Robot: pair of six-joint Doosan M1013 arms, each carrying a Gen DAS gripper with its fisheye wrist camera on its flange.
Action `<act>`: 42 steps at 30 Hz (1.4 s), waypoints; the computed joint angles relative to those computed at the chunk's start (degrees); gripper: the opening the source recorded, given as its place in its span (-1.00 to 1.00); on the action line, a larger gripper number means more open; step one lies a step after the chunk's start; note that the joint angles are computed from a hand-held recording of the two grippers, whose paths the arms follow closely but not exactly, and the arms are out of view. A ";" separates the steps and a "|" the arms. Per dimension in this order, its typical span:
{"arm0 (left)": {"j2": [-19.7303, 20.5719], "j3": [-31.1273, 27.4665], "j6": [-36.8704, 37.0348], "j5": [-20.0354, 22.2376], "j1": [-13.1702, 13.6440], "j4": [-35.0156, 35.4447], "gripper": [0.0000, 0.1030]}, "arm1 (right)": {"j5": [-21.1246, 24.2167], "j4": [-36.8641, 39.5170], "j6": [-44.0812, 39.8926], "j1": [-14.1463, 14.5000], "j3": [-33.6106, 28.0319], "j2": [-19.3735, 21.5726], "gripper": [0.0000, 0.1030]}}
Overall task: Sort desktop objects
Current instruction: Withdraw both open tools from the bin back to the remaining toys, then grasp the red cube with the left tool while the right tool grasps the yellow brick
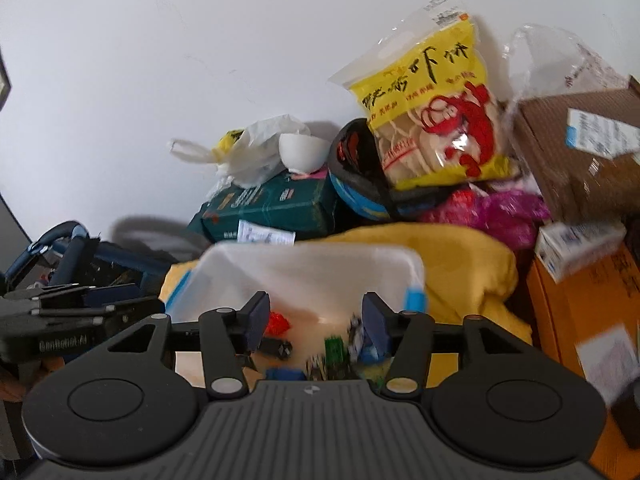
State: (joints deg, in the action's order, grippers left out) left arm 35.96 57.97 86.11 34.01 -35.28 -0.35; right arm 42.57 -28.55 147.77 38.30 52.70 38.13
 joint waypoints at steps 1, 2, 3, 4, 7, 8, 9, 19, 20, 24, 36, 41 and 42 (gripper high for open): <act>-1.38 3.81 3.11 -2.77 -0.50 -1.68 0.03 | -1.07 -1.83 1.66 0.55 2.73 -1.17 0.11; -2.39 7.17 5.95 -4.41 -1.09 -3.37 0.03 | -1.27 -3.95 3.70 1.25 5.37 -2.22 0.12; -2.76 8.88 6.61 -4.48 -1.56 -3.94 0.03 | -1.12 -5.41 5.43 1.85 7.42 -3.00 0.12; -2.92 10.64 7.25 -3.95 -2.09 -5.36 0.03 | -1.16 -6.07 7.04 2.43 9.74 -3.82 0.12; -2.46 12.91 5.98 -1.81 -3.45 -6.45 0.03 | -0.98 -4.60 10.97 3.61 14.93 -5.43 0.12; -2.32 13.30 5.38 -1.86 -3.84 -6.23 0.03 | -0.55 -3.92 11.19 4.03 16.10 -5.69 0.12; -2.18 13.65 3.95 -2.34 -4.30 -5.45 0.03 | -0.11 -3.62 11.54 4.39 16.93 -5.85 0.12; -0.96 12.61 3.28 -2.68 -5.16 -4.75 -0.41 | 0.10 0.90 11.10 5.68 20.98 -7.17 0.12; -1.23 13.09 3.95 -3.13 -5.08 -5.11 -0.41 | 0.04 0.90 10.99 5.70 20.99 -7.13 0.12; -2.62 15.21 0.70 -4.97 -4.78 -1.82 -0.42 | -0.34 2.24 8.10 5.59 19.85 -6.27 0.12; -7.17 22.20 -11.35 -5.70 -1.71 4.99 -0.42 | -0.13 9.53 -16.58 6.55 9.00 1.49 -0.03; -8.42 24.19 -10.53 -6.58 -1.11 2.89 -0.41 | 2.98 7.74 -20.45 6.85 4.68 4.55 -0.05; -8.56 24.36 -10.17 -6.73 -1.02 2.41 -0.41 | 3.29 7.87 -20.64 6.67 4.13 4.95 -0.11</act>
